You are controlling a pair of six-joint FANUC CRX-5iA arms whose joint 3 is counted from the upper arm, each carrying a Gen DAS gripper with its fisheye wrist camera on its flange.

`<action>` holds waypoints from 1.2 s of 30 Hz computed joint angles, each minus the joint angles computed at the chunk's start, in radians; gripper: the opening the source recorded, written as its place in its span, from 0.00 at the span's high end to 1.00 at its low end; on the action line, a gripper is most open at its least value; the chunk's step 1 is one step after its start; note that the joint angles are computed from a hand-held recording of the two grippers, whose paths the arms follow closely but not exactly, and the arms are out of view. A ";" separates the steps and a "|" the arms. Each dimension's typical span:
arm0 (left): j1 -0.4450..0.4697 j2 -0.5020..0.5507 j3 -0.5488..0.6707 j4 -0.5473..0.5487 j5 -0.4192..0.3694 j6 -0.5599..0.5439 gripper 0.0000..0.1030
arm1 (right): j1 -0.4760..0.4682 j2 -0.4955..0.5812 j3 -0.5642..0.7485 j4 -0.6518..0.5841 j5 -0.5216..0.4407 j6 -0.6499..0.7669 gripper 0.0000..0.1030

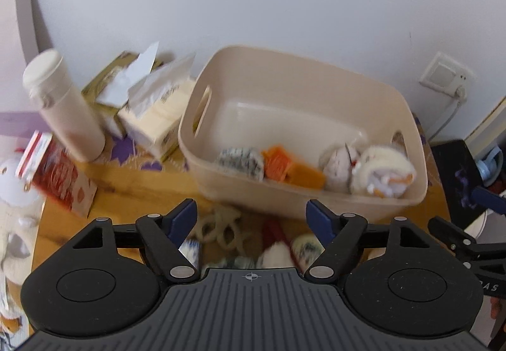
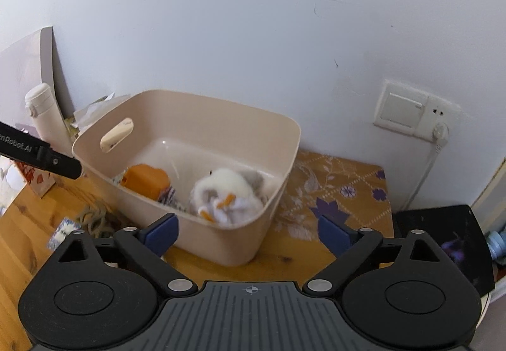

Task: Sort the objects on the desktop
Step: 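Carry the bottle and bunny into the beige basket and open both tools, then grasp the black pen box with the left tool while the right tool grasps the beige knit ball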

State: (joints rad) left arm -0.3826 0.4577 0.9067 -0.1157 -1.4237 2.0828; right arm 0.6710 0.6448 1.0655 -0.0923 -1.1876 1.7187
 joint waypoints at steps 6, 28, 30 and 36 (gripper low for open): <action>-0.014 -0.079 -0.152 0.037 0.002 -0.003 0.25 | 0.003 -0.086 -0.155 0.000 0.020 0.038 0.00; -0.017 -0.061 -0.296 0.186 -0.017 0.083 0.25 | -0.003 -0.041 -0.156 -0.039 -0.101 0.056 0.00; -0.014 -0.055 -0.298 0.194 -0.012 0.096 0.25 | -0.004 -0.027 -0.143 -0.041 -0.109 0.057 0.00; 0.008 -0.069 -0.357 0.249 0.044 0.122 0.34 | -0.009 0.013 -0.096 -0.053 -0.129 0.057 0.04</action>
